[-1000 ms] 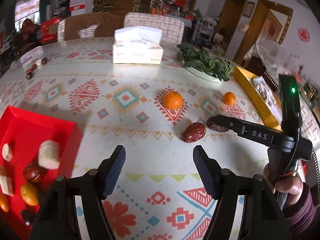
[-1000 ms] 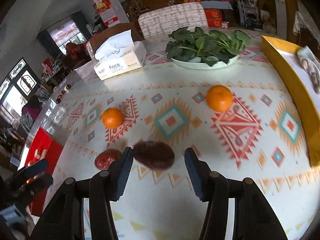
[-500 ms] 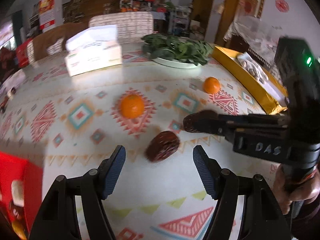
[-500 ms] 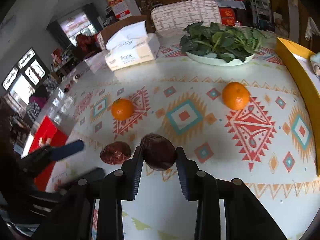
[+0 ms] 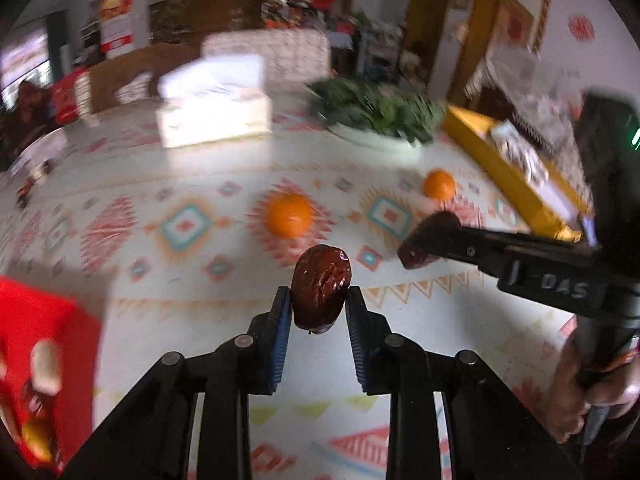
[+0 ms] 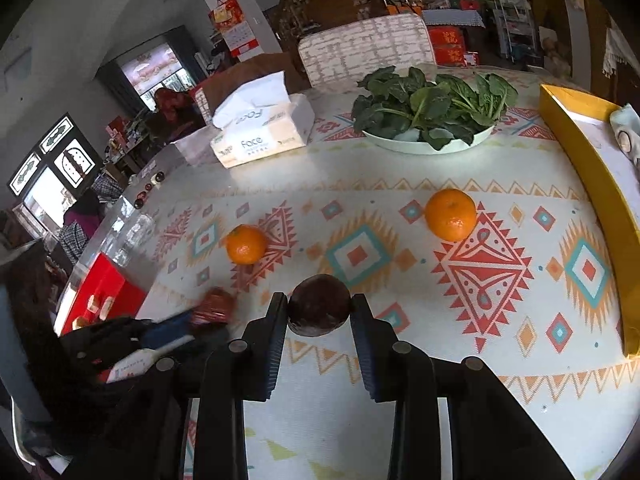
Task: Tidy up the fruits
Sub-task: 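Carry the red date and chestnut into the red tray and open both tools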
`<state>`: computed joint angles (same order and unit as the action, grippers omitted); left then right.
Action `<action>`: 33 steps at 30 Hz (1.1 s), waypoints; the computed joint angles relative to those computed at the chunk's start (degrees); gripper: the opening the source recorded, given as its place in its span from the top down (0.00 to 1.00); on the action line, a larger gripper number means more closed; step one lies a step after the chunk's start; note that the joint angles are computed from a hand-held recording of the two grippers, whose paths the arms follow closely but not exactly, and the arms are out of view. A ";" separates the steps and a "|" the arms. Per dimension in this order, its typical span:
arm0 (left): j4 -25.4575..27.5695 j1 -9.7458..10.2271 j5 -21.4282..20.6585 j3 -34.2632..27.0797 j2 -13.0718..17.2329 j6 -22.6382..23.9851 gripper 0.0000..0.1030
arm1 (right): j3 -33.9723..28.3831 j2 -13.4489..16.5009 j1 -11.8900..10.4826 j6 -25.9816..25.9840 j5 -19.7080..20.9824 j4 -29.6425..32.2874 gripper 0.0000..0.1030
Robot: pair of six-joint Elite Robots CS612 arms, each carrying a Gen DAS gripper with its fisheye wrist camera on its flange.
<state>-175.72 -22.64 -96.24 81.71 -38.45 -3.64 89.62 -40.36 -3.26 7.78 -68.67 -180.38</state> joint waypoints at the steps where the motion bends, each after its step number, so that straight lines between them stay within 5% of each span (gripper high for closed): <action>1: -1.61 0.37 0.18 1.28 -0.73 -1.44 0.74 | 0.18 -0.09 0.07 -0.16 0.13 -0.34 0.66; 9: -12.44 5.10 4.45 12.37 -6.40 -15.50 0.74 | 0.92 -1.02 2.42 -3.96 0.19 -1.20 0.66; 18: -14.49 10.00 11.72 17.51 -7.79 -25.93 0.74 | 0.06 -2.21 7.49 -8.43 3.13 0.55 0.66; 31: -14.49 12.34 10.76 17.22 -6.28 -27.72 0.73 | -9.22 1.69 14.92 -15.67 3.27 13.14 0.66; 33: -15.54 12.55 10.54 17.50 -6.39 -27.92 0.64 | -10.36 2.29 15.71 -16.31 3.25 14.36 0.64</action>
<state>-191.26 -10.10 -85.70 99.21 -44.83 -31.56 79.26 -38.07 12.45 -8.53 -65.42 -166.02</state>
